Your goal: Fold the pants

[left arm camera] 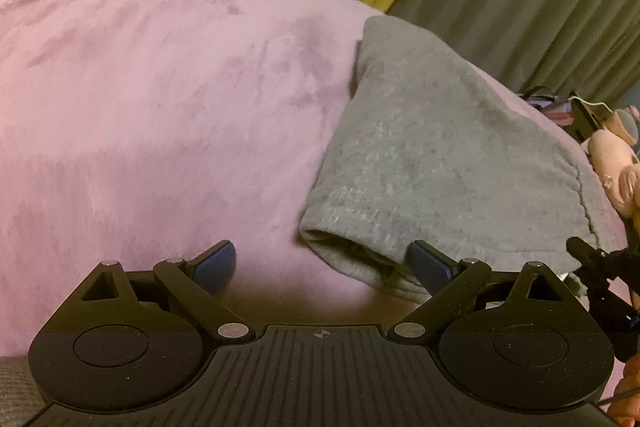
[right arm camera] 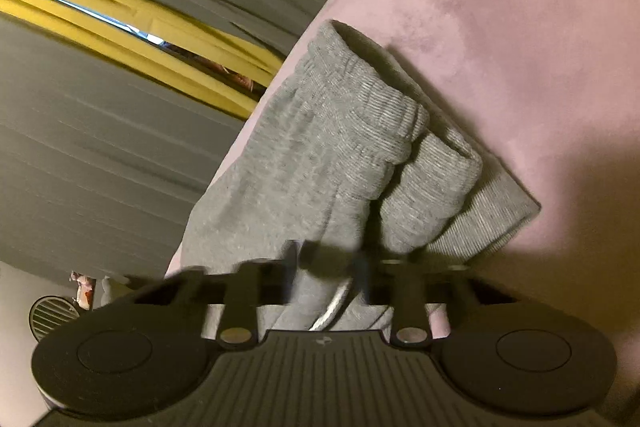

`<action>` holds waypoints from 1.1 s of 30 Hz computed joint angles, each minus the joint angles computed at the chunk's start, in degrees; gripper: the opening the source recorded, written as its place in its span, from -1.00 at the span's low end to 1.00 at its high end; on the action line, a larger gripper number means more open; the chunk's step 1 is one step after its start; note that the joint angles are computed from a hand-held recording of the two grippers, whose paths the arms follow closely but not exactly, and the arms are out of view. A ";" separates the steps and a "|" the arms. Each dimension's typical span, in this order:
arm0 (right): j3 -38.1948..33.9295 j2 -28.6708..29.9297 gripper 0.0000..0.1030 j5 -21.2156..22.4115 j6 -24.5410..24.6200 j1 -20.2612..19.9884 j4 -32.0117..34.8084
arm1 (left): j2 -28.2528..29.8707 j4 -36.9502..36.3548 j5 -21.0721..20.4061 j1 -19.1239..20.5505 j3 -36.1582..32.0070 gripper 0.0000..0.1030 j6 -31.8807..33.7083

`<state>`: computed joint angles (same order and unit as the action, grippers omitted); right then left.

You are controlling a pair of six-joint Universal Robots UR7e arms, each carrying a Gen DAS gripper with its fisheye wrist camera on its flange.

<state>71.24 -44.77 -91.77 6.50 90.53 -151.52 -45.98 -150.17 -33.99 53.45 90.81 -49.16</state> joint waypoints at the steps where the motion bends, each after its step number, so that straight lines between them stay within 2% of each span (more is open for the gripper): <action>1: -0.12 0.26 -0.83 0.61 -1.00 -0.13 -0.45 | 0.00 -0.21 -0.03 0.06 0.03 0.90 -0.11; 5: 0.63 -0.12 -0.74 -0.26 -1.81 0.08 -0.76 | 0.11 -0.21 -0.16 0.26 -0.07 0.92 -0.26; 8: -0.16 0.53 -0.74 0.14 -1.15 -0.24 -0.18 | 0.17 -0.15 -0.03 0.30 -0.19 0.93 -0.05; 10: 0.20 0.36 -0.80 0.24 -2.43 -0.07 -0.91 | 0.17 -0.19 0.21 0.26 -0.18 0.93 -0.13; 11: 0.84 -0.05 -0.81 1.60 -3.17 -0.17 -1.70 | 0.18 -0.26 0.57 0.15 -0.10 0.93 -0.25; 13: 2.60 -1.38 -0.81 8.57 -2.38 -1.33 -3.12 | 0.20 -0.12 1.57 -0.04 0.01 0.93 -0.75; 14: 2.91 -1.76 -0.82 9.36 -1.87 -1.36 -3.38 | 0.22 -0.24 2.00 -0.09 0.06 0.93 -0.97; 15: 3.13 -2.11 -0.81 7.76 -3.49 -1.02 -3.77 | 0.18 0.15 2.27 -0.11 0.02 0.93 -1.45; 16: 3.08 -2.08 -0.81 3.76 -7.46 -0.28 -4.16 | 0.13 0.91 2.56 -0.11 -0.08 0.93 -2.08; 17: 2.60 -1.58 -0.74 -2.24 -11.29 0.86 -3.84 | 0.06 1.63 2.52 -0.07 -0.20 0.93 -2.65; 18: 2.58 -1.40 -0.72 -5.84 -12.71 1.37 -3.11 | -0.08 2.15 2.24 -0.03 -0.23 0.93 -3.14; 19: 3.56 -1.93 -0.72 -7.04 -11.74 1.60 -3.23 | -0.23 2.30 1.79 0.00 -0.18 0.93 -3.36; 22: 5.38 -3.73 -0.54 -5.26 -6.89 1.23 -3.15 | -0.66 2.02 0.42 -0.13 0.19 0.93 -2.70; 23: 5.83 -4.20 -0.46 -5.19 -6.77 1.23 -3.05 | -0.73 1.36 -0.13 -0.16 0.35 0.93 -1.82; 24: 5.99 -4.46 -0.26 -5.76 -7.02 1.30 -2.68 | -0.85 0.12 -1.30 -0.07 0.65 0.93 -0.76; 25: 6.24 -4.69 -0.11 -6.52 -6.84 1.30 -2.43 | -1.07 -1.49 -3.18 0.15 1.03 0.93 0.17; 26: 6.76 -4.96 0.18 -7.59 -5.71 1.25 -2.73 | -1.38 -4.03 -5.75 0.51 1.69 0.93 1.24; 28: 7.45 -5.39 0.24 -8.07 -2.71 0.71 -3.52 | -2.12 -11.09 -11.32 1.44 3.64 0.93 2.43; 33: 8.60 -5.96 0.42 2.08 5.94 -2.85 -6.42 | -3.15 -23.34 -16.27 3.17 7.40 0.93 -2.08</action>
<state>79.84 -50.73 -89.68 12.44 87.68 -157.93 -49.13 -173.50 -50.26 56.62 98.21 -51.24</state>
